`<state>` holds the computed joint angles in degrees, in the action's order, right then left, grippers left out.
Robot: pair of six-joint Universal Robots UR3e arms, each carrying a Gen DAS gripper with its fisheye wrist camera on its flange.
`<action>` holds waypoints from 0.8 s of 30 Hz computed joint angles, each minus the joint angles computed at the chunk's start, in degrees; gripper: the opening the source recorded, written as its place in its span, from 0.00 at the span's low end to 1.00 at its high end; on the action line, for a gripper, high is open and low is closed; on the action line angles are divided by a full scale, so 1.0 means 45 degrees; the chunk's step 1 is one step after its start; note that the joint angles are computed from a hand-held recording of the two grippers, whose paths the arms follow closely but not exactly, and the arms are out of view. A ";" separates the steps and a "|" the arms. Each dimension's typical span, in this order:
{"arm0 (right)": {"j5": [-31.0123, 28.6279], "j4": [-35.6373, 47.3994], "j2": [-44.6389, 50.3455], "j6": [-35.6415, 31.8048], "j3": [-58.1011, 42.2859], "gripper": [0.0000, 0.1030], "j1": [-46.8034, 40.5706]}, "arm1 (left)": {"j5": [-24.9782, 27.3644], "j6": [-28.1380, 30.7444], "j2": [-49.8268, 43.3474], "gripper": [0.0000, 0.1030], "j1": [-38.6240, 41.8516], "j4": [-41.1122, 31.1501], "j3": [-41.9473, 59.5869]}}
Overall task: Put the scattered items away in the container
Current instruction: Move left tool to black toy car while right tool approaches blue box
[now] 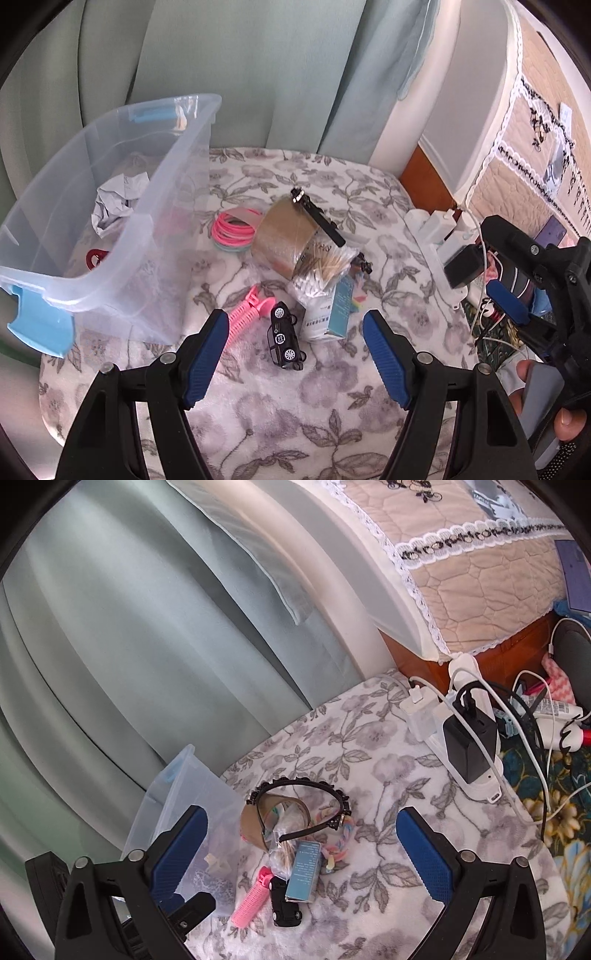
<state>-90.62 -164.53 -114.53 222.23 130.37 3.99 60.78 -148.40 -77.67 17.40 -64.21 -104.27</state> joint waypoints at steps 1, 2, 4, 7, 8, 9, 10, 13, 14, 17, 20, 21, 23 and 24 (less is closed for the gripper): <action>0.0170 -0.0136 0.0045 -0.0196 0.0126 1.00 -0.0071 | 0.0109 -0.0041 -0.0122 0.74 -0.0122 0.0161 -0.0142; 0.0331 -0.0502 0.0107 -0.0370 0.0364 1.00 -0.0119 | 0.0263 -0.0127 -0.0235 0.74 -0.0255 0.0349 -0.0264; 0.0711 -0.1099 0.0242 -0.0517 0.0739 1.00 -0.0231 | 0.0359 -0.0167 -0.0427 0.74 -0.0402 0.0690 -0.0547; 0.1167 -0.1409 0.0656 -0.0674 0.0907 1.00 -0.0282 | 0.0400 -0.0148 -0.0627 0.74 -0.0455 0.1041 -0.0899; 0.1166 -0.1317 0.0796 -0.0679 0.0893 1.00 -0.0236 | 0.0431 -0.0179 -0.0721 0.74 -0.0494 0.1176 -0.0962; 0.1026 -0.1299 0.0982 -0.0567 0.0883 1.00 -0.0135 | 0.0480 -0.0233 -0.0823 0.74 -0.0548 0.1350 -0.1022; 0.0857 -0.1297 0.1138 -0.0358 0.0904 1.00 -0.0046 | 0.0515 -0.0256 -0.0880 0.74 -0.0571 0.1513 -0.1111; 0.1526 -0.1926 0.1401 -0.0145 0.1434 0.99 -0.0470 | 0.0694 -0.0392 -0.1135 0.74 -0.0682 0.1994 -0.1254; 0.1816 -0.2222 0.1496 -0.0266 0.1621 0.98 -0.0615 | 0.0758 -0.0447 -0.1230 0.74 -0.0720 0.2128 -0.1288; 0.1827 -0.3252 0.1985 -0.0364 0.1983 0.97 -0.0540 | 0.0960 -0.0613 -0.1507 0.74 -0.0821 0.2512 -0.1372; 0.2212 -0.4198 0.2374 -0.0439 0.2320 0.97 -0.0668 | 0.1037 -0.0685 -0.1686 0.74 -0.0820 0.2733 -0.1455; 0.2381 -0.4314 0.2502 -0.0456 0.2329 0.97 -0.0706 | 0.1052 -0.0713 -0.1737 0.74 -0.0808 0.2772 -0.1463; 0.2452 -0.4389 0.2756 -0.0438 0.2248 0.97 -0.0646 | 0.1091 -0.0824 -0.1847 0.74 -0.0804 0.2896 -0.1480; 0.2434 -0.4455 0.2956 -0.0411 0.2159 0.97 -0.0582 | 0.1118 -0.0878 -0.1896 0.74 -0.0798 0.2978 -0.1494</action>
